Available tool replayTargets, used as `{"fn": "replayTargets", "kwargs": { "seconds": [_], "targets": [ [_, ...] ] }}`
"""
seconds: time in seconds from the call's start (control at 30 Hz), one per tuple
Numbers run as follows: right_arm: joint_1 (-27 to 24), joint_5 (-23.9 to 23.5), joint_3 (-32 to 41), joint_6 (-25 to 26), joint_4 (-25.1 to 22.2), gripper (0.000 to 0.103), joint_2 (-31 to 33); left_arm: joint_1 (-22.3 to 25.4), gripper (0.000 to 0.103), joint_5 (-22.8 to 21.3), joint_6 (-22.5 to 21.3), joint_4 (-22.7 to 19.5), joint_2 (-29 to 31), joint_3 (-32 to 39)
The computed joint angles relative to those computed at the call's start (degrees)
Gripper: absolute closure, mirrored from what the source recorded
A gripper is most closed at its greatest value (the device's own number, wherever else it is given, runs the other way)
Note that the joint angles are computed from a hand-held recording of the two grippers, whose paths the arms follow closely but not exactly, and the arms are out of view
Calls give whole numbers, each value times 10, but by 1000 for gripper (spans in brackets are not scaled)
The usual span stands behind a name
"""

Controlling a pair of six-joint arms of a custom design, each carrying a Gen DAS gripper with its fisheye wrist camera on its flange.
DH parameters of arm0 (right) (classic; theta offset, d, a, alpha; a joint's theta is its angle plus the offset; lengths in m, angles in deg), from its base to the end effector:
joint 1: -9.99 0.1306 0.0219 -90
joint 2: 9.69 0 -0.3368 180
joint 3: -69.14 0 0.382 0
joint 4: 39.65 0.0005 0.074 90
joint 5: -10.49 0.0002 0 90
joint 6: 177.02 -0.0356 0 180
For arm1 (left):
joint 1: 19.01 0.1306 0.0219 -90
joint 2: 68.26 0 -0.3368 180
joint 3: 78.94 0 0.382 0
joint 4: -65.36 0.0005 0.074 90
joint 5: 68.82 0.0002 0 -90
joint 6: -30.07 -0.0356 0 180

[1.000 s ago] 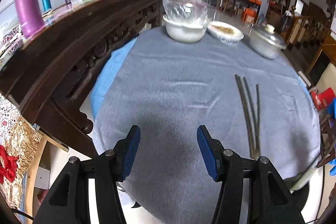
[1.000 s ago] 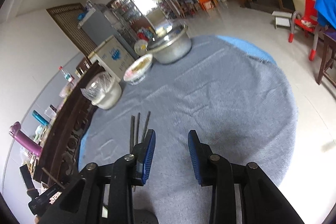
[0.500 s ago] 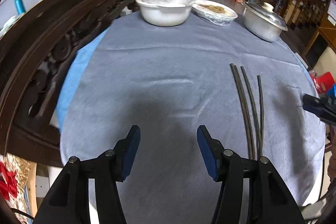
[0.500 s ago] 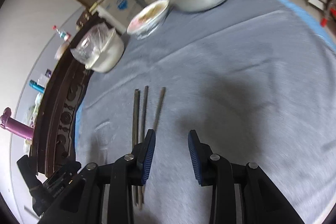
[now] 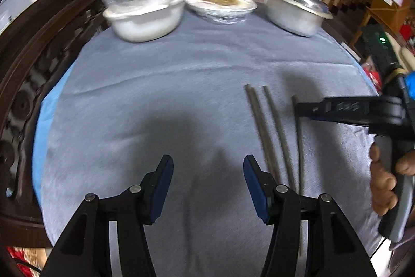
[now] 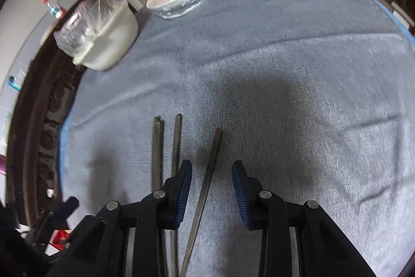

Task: Organize utensils
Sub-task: 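Move both tools back to the chopsticks and close the right tool on one, then close the left tool on a dark chopstick and lift both tools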

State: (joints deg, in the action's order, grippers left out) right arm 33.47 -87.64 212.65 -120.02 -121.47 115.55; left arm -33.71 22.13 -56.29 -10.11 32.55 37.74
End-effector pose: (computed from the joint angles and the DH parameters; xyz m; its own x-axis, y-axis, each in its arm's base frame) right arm 0.5737 0.2542 0.4275 -0.9350 0.1817 -0.3046 0.0680 0.9347 0.3488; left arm 0.4909 -0.1299 0.4713 -0.8492 0.1572 -0.5041 0.2083 0.9770 -0.0464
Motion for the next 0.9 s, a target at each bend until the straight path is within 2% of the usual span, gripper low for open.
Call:
{"fn": "replayTargets", "kwargs": {
  "seconds": [0.07, 0.17, 0.3, 0.63, 0.87, 0.9],
  "targets": [
    [7, 27, 12, 18, -10, 85, 10, -6, 46, 6, -6, -1, 18, 15],
    [9, 41, -9, 38, 4, 89, -1, -12, 46, 9, -4, -8, 46, 40],
    [1, 33, -42, 40, 25, 89, -20, -16, 46, 23, 6, -20, 84, 75],
    [-9, 18, -79, 52, 45, 91, -44, -31, 46, 2, 20, -40, 150, 141],
    [-12, 9, -97, 57, 55, 91, -55, -24, 42, 8, 29, -31, 161, 151],
    [-13, 8, -97, 58, 55, 91, -55, -23, 40, -3, 26, -33, 162, 151]
  ]
}}
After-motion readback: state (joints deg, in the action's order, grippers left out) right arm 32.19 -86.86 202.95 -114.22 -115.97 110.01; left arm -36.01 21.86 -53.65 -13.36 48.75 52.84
